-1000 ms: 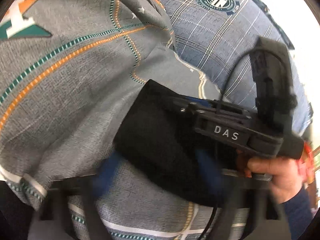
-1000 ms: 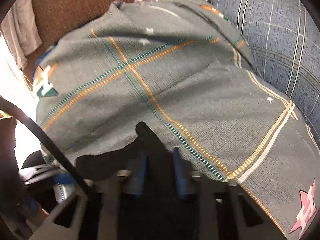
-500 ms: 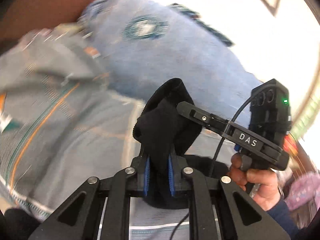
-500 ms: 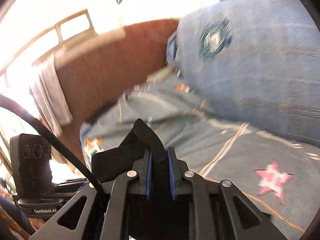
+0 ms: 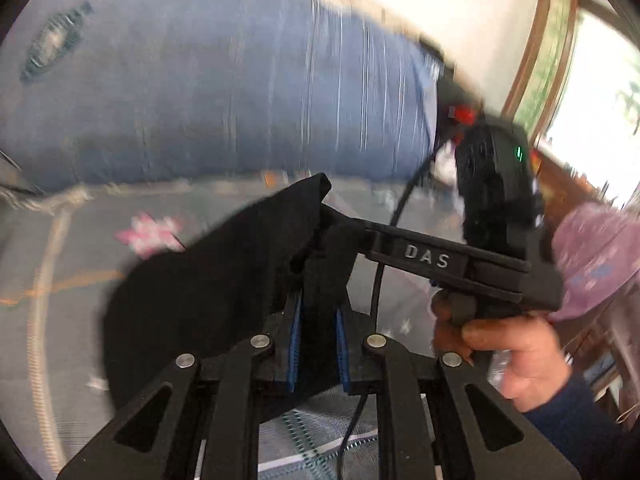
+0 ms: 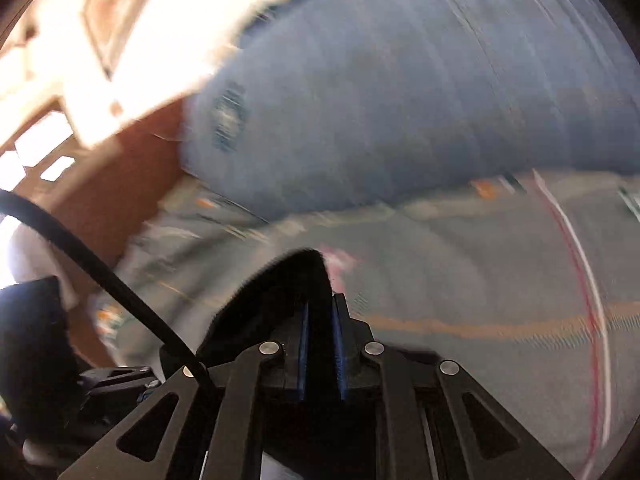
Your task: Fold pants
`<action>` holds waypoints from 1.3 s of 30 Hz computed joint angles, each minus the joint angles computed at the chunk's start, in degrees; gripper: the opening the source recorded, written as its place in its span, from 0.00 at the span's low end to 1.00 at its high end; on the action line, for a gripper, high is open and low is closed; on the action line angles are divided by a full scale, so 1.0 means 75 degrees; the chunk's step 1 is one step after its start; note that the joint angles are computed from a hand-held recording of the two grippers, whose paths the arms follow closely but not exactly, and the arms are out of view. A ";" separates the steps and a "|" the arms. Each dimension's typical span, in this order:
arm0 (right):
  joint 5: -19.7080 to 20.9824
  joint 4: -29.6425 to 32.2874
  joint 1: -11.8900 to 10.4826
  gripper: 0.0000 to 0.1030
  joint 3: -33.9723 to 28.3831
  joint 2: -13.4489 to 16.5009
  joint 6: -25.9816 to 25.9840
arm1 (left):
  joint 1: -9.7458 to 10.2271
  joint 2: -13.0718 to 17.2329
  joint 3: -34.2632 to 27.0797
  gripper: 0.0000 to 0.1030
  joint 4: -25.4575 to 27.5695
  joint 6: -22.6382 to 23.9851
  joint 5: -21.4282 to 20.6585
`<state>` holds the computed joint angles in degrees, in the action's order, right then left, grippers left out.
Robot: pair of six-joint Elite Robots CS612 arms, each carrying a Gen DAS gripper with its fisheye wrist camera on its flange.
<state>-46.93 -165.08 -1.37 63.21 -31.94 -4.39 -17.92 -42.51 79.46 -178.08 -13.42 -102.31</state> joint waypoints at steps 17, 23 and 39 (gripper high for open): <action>-0.0991 -0.0948 -0.0126 0.68 0.1894 -0.1185 -0.0508 | 0.0371 -0.0669 0.0597 0.78 0.0307 0.1373 0.0492; -0.1395 -0.0165 0.0160 0.27 0.1621 -0.0961 -0.1248 | 0.0595 -0.0275 0.0238 0.78 0.0775 0.0442 0.0820; -0.1616 0.0960 0.0000 0.04 0.2047 -0.1271 -0.2284 | 0.0607 -0.0041 -0.0026 0.78 0.1251 0.0141 0.0576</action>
<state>-59.05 -157.88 -1.37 78.57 -41.47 -21.52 -13.37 -42.82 79.26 -168.70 -12.37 -97.99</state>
